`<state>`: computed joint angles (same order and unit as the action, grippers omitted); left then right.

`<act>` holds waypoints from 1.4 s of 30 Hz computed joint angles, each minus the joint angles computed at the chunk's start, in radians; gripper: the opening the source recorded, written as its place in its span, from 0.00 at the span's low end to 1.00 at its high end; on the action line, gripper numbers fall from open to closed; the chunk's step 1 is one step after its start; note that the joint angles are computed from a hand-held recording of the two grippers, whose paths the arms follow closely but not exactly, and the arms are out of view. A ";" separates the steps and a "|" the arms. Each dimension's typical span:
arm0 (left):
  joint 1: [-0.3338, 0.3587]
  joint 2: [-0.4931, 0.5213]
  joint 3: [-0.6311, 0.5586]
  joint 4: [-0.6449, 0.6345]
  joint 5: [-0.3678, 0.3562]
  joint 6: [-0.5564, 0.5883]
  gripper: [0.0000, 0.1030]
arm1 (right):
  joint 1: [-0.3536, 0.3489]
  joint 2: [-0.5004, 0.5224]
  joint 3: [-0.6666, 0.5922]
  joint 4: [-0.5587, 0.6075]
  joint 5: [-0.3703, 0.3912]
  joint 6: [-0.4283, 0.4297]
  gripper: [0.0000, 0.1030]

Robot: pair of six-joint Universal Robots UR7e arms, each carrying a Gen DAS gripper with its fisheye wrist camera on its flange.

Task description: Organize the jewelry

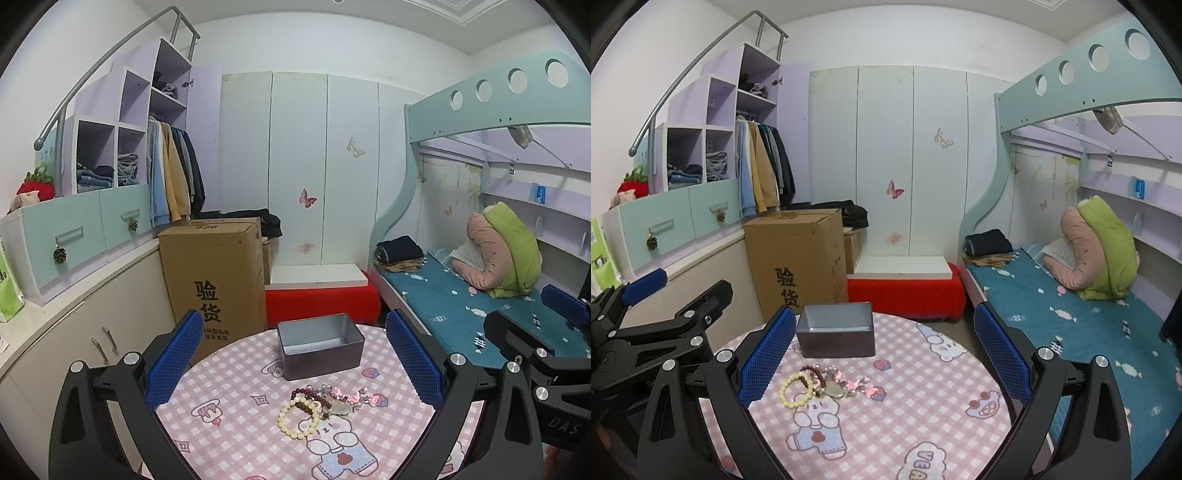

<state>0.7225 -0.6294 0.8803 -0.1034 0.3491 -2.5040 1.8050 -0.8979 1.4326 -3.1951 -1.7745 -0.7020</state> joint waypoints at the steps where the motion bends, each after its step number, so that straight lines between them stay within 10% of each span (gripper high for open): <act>1: 0.000 0.000 0.000 0.000 0.000 0.000 0.93 | 0.000 0.000 0.000 -0.002 0.002 0.000 0.91; 42: 0.000 -0.007 0.018 -0.008 -0.005 -0.004 0.93 | 0.000 0.010 0.005 -0.010 0.002 0.005 0.91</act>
<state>0.7222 -0.6367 0.8982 -0.1117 0.3443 -2.5081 1.8053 -0.8881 1.4372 -3.2053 -1.7724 -0.6966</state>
